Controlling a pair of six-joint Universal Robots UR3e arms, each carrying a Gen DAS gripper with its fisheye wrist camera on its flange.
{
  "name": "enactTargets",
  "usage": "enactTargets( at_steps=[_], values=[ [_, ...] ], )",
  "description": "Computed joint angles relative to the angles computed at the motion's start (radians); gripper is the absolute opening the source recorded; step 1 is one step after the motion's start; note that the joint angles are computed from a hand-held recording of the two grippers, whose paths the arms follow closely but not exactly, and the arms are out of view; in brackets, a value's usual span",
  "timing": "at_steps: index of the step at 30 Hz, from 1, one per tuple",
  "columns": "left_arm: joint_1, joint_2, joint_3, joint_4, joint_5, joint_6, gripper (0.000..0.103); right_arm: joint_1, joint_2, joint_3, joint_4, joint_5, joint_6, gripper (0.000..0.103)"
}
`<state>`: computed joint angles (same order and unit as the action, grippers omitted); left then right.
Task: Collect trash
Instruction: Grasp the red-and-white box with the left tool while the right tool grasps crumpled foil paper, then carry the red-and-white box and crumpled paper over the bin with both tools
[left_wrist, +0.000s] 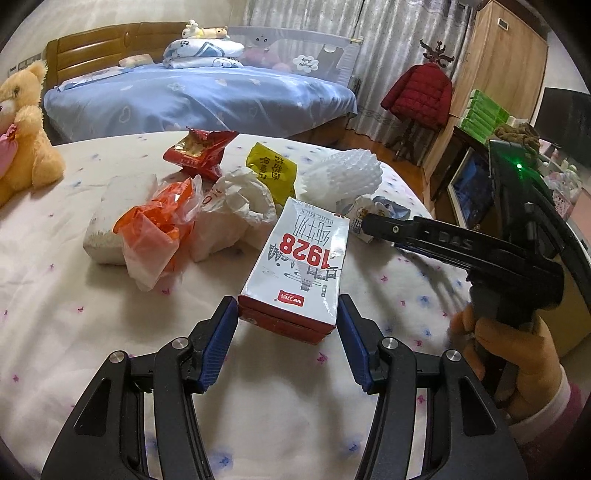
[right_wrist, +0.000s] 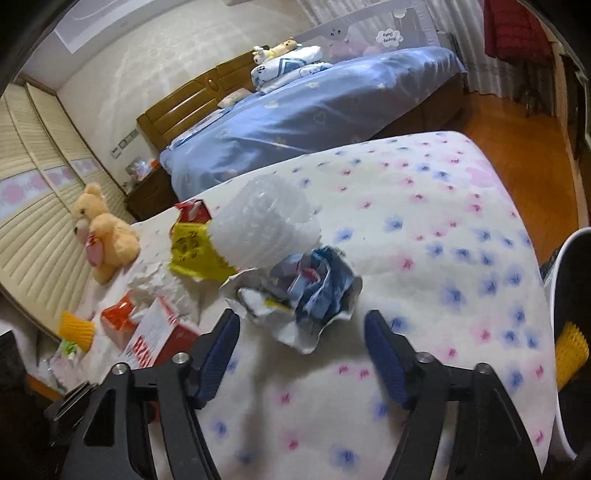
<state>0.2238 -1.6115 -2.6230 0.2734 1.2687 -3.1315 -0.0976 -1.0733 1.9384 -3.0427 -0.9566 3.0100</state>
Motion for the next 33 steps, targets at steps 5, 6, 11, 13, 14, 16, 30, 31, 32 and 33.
enactTargets(
  at_steps=[5,6,11,13,14,16,30,31,32,33],
  values=[
    [-0.020,-0.004,0.008,0.000,-0.005,-0.008,0.054,-0.022,-0.054,0.054,0.010,0.007,-0.041,0.001],
    [-0.031,-0.007,0.011,0.003,-0.002,-0.010,0.054,-0.035,-0.072,0.080,0.002,0.019,-0.050,0.001],
    [-0.071,-0.021,0.030,0.003,0.011,-0.028,0.054,-0.108,-0.185,0.232,-0.024,0.073,-0.105,0.001],
    [-0.079,-0.020,0.036,-0.005,0.009,-0.034,0.054,-0.141,-0.232,0.281,-0.012,0.099,-0.131,0.001],
    [-0.081,-0.020,0.038,-0.005,0.008,-0.034,0.054,-0.161,-0.262,0.311,-0.010,0.109,-0.147,0.001],
    [-0.106,-0.024,0.054,-0.010,0.022,-0.042,0.054,-0.190,-0.311,0.361,-0.013,0.113,-0.170,0.001],
    [-0.305,-0.131,0.200,-0.022,0.099,-0.089,0.054,-0.483,-0.692,0.627,0.233,0.210,-0.411,0.001],
    [-0.312,-0.135,0.203,-0.021,0.102,-0.091,0.054,-0.498,-0.718,0.633,0.263,0.217,-0.428,0.001],
    [-0.319,-0.139,0.213,-0.026,0.102,-0.093,0.054,-0.510,-0.737,0.642,0.284,0.225,-0.442,0.001],
    [-0.323,-0.142,0.223,-0.034,0.104,-0.095,0.054,-0.524,-0.760,0.648,0.309,0.233,-0.457,0.001]
  ],
)
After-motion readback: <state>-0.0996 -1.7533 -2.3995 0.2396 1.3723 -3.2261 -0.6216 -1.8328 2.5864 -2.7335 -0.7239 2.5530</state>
